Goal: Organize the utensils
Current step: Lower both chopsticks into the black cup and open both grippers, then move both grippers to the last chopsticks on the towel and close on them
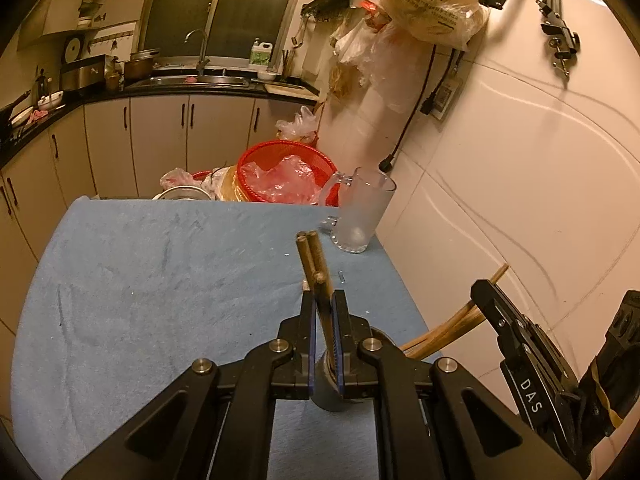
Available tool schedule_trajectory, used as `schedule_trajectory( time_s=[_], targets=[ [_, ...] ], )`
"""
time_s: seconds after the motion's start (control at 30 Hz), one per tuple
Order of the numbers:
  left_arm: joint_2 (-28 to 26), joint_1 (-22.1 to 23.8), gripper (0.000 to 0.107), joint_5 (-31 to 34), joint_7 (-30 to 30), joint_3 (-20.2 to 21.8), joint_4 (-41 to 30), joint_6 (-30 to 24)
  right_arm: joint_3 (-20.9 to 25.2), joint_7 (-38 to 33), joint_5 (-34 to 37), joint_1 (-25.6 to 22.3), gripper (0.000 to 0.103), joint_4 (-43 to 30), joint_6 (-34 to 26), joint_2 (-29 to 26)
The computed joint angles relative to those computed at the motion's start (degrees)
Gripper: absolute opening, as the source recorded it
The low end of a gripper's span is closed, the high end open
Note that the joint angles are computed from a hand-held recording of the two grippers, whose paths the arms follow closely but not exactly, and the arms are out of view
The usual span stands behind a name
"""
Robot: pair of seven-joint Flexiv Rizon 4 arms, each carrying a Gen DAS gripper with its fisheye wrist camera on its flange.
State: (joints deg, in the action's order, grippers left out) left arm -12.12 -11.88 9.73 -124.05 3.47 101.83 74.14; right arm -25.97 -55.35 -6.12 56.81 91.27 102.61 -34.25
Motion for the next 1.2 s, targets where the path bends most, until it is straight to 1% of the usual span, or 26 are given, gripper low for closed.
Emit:
schedule_trajectory(
  time_s=[0.17,0.23,0.27,0.3,0.4,0.5,0.53,0.6,0.67,0.77,0.8,0.9,0.97,1.07,1.2],
  targets=[
    [0.43,0.57,0.009,-1.63,0.80,-0.49,0.94,0.12,-0.72,0.12,0.37,0.78,0.008,1.02,0.17,0.68],
    [0.80,0.48,0.015,-1.51,0.50,-0.36,1.25,0.25,-1.24,0.13,0.73,1.29,0.009,1.47,0.36,1.12],
    [0.92,0.47,0.023,-1.41,0.32,-0.31,1.29,0.28,-1.12,0.07,0.86,1.29,0.010,1.66,0.48,1.40],
    [1.02,0.32,0.027,-0.92,-0.29,-0.09,1.25,0.41,-1.77,0.09,1.21,1.89,0.010,2.01,0.59,1.63],
    [1.58,0.12,0.028,0.64,-1.72,0.34,1.31,0.40,-3.99,-0.12,2.55,4.09,0.010,3.24,1.33,2.33],
    [2.44,0.23,0.028,1.46,-2.61,0.34,1.91,0.41,-5.03,-0.84,4.14,5.62,0.010,4.86,2.26,3.67],
    [2.83,0.00,0.028,2.56,-3.54,0.62,1.96,0.15,-5.32,-1.22,4.67,6.10,0.010,5.20,2.47,4.04],
    [3.37,-0.29,0.028,4.98,-5.56,0.97,1.83,-0.40,-7.68,-2.30,6.35,8.65,0.011,6.66,3.27,4.88],
    [4.25,-0.33,0.028,6.99,-7.25,1.05,2.19,-0.87,-8.97,-3.46,7.90,10.41,0.011,7.59,3.70,5.61],
    [5.61,0.40,0.028,8.54,-8.36,0.62,3.24,-1.16,-10.00,-5.24,10.16,12.63,0.015,9.42,4.12,7.10],
    [6.09,0.62,0.028,9.14,-8.84,0.48,3.62,-1.30,-10.19,-5.68,10.82,13.32,0.018,10.08,4.20,7.59],
    [7.62,1.21,0.029,11.63,-11.12,0.11,4.67,-2.07,-10.33,-7.32,11.99,15.23,0.025,12.21,4.28,8.92],
    [8.61,1.90,0.029,12.18,-11.77,-0.35,5.89,-1.99,-10.24,-8.17,12.53,16.22,0.026,13.41,4.25,9.57],
    [10.25,2.97,0.029,13.40,-13.03,-0.99,7.74,-2.12,-8.47,-8.86,12.54,16.08,0.026,14.65,3.80,10.30],
    [12.80,4.75,0.029,14.40,-14.59,-1.65,10.93,-2.08,-4.62,-8.54,11.13,14.32,0.026,15.35,2.81,10.32]
  ],
)
